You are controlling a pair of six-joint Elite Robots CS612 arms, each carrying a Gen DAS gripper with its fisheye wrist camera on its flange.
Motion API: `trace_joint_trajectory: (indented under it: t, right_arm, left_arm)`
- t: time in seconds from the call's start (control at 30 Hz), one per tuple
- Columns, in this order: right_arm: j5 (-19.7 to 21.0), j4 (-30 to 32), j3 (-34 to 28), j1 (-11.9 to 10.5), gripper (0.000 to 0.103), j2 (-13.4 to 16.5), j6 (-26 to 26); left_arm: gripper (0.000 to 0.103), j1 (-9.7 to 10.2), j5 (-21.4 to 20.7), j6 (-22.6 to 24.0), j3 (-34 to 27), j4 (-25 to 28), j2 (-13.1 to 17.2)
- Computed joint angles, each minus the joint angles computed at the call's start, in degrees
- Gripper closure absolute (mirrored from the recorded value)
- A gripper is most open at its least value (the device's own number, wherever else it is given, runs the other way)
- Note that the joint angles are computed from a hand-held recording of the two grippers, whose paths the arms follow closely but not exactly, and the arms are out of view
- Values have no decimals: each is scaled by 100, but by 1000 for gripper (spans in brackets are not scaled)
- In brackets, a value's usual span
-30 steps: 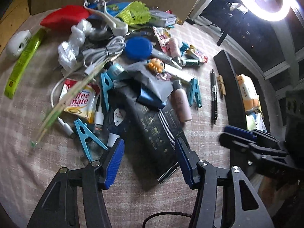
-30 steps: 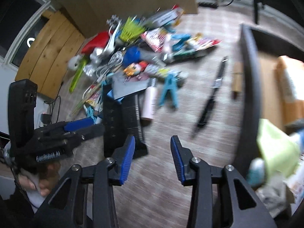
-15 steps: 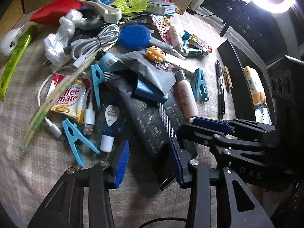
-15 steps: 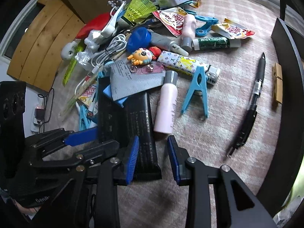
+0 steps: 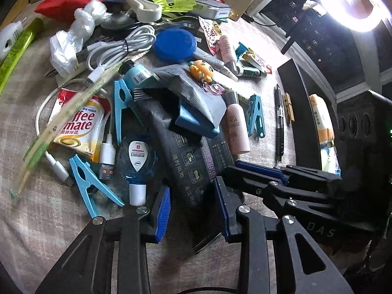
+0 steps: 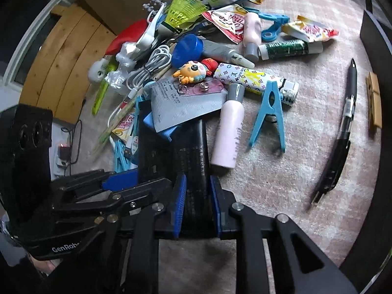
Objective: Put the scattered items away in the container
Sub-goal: 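Grasp the black case with the right tool while the left grasps a black pen, then carry the black case with the right tool while the left carries the pen, release into tray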
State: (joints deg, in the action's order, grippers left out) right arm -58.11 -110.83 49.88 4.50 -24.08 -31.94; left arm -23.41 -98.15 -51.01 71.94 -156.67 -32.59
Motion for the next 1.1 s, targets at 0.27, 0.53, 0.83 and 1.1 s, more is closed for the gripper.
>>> trace_joint_trajectory:
  t: [0.27,0.53,0.83,1.1]
  right_arm:
    - [519,326,351,-88,82,-276,-213]
    - [1040,360,700,-301,91,-546,-304]
    - [945,-642,1174,-517,93,-849,350]
    - [727,-1616,1514,-784,93,-1023,953]
  left_arm:
    - [87,-80,71,-84,408,-528,-331]
    - [88,-192,35,275,316,-775,-422]
    - [93,-320,-34,979,-604,118,-20]
    - [93,-376,-125,1153,-969,243,56]
